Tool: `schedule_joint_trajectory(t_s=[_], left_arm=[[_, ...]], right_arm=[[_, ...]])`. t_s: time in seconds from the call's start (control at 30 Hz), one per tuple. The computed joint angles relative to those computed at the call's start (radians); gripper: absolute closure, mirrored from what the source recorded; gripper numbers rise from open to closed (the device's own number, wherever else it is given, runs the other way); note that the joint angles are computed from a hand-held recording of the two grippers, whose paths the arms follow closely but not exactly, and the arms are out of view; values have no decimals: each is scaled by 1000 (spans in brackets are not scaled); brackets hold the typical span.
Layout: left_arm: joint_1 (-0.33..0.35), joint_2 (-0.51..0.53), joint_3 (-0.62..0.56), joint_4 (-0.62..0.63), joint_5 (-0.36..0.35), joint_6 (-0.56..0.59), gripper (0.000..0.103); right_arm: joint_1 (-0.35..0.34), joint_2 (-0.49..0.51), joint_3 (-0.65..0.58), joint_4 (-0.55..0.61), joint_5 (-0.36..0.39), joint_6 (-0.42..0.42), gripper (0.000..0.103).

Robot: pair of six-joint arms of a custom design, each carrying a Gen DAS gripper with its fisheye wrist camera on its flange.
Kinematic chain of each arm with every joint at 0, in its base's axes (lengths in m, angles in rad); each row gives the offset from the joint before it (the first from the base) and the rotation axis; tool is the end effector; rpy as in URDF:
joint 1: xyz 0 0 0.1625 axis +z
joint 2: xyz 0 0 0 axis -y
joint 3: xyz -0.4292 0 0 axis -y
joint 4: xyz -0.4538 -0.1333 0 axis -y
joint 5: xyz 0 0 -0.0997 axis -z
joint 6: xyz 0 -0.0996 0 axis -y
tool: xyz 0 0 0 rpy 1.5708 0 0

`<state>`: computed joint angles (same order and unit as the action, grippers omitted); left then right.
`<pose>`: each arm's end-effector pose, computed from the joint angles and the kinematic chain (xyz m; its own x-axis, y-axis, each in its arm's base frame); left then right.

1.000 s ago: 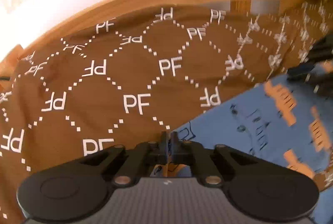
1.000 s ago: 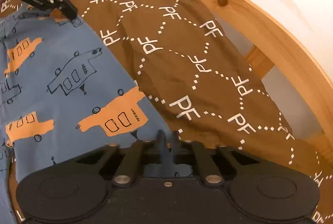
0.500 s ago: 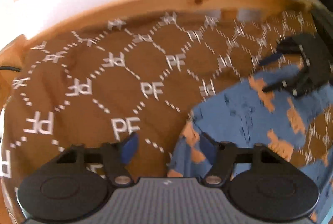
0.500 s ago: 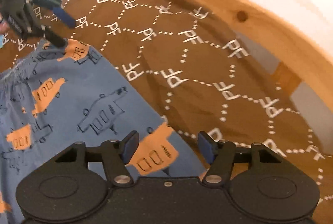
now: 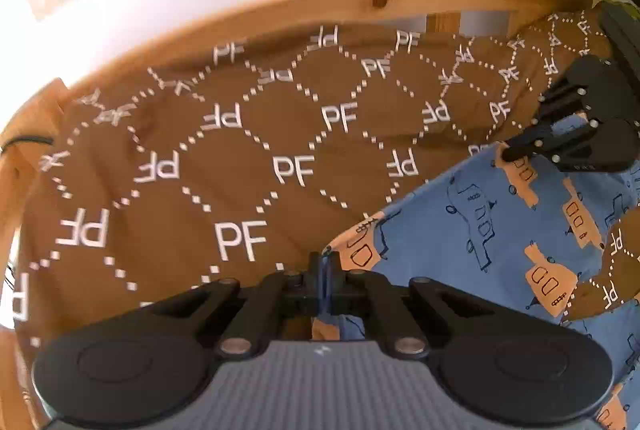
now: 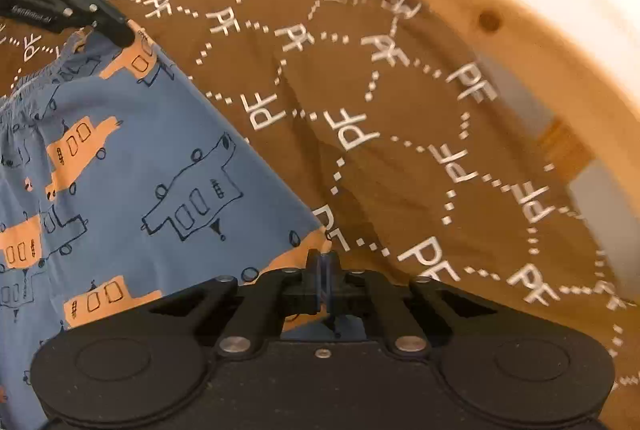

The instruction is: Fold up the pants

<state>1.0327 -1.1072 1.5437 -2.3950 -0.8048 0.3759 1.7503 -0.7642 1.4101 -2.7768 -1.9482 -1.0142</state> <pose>-0.1966 -0.7242 0.3258 -0.5264 0.4261 -0.7358 0.7178 0.6865 -0.1161 0.2389 -0.7757 0.1609 -0.3733 -0.6937 0.6160 -0.8862 0.4630 -0.0156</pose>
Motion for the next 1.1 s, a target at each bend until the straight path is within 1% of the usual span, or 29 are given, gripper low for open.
schedule_joint_trajectory(t_s=[0.07, 0.1, 0.17, 0.23, 0.27, 0.3, 0.33, 0.37, 0.43, 0.53, 0.57, 0.63, 0.73, 0.83, 0.9, 0.97, 1.03, 1.1], left_arm=[[-10, -26, 36, -54, -15, 51, 103], [-15, -42, 58, -86, -29, 79, 103], [-24, -96, 120, -158, -89, 140, 103], [-35, -142, 178, -218, -122, 199, 103], [-40, -170, 206, -231, -148, 224, 103], [-48, -194, 230, -231, -157, 241, 103], [-58, -218, 255, -230, -159, 263, 103], [-71, -243, 283, -224, -154, 293, 103], [-100, -297, 339, -197, -142, 341, 103], [-142, -373, 424, -145, -121, 410, 102], [-153, -398, 453, -125, -115, 420, 103], [-170, -446, 498, -42, -99, 421, 103], [-174, -499, 563, 44, -79, 408, 103], [-164, -526, 597, 91, -74, 375, 103], [-153, -538, 615, 114, -68, 359, 103], [-141, -546, 629, 132, -59, 362, 103], [-135, -559, 652, 118, -47, 387, 102], [-140, -576, 677, 80, -38, 423, 102]], right_arm=[[3, -43, 84, -115, 34, 1, 103], [7, -69, 139, -188, 49, -20, 103], [14, -119, 241, -311, 75, -74, 103], [23, -168, 352, -450, 92, -132, 103], [26, -190, 405, -510, 100, -165, 103], [29, -212, 460, -572, 111, -212, 103], [29, -230, 510, -630, 121, -243, 103], [30, -254, 562, -675, 129, -257, 103], [33, -297, 634, -710, 141, -233, 103], [45, -339, 745, -789, 130, -261, 103], [51, -354, 783, -805, 124, -261, 103], [63, -371, 846, -842, 105, -245, 103], [79, -378, 925, -890, 73, -227, 103], [100, -361, 983, -914, 41, -207, 103], [108, -323, 1009, -970, 19, -210, 103], [109, -291, 1016, -996, 1, -181, 103], [109, -258, 1015, -1016, -16, -159, 103], [109, -225, 1014, -1065, -28, -170, 102]])
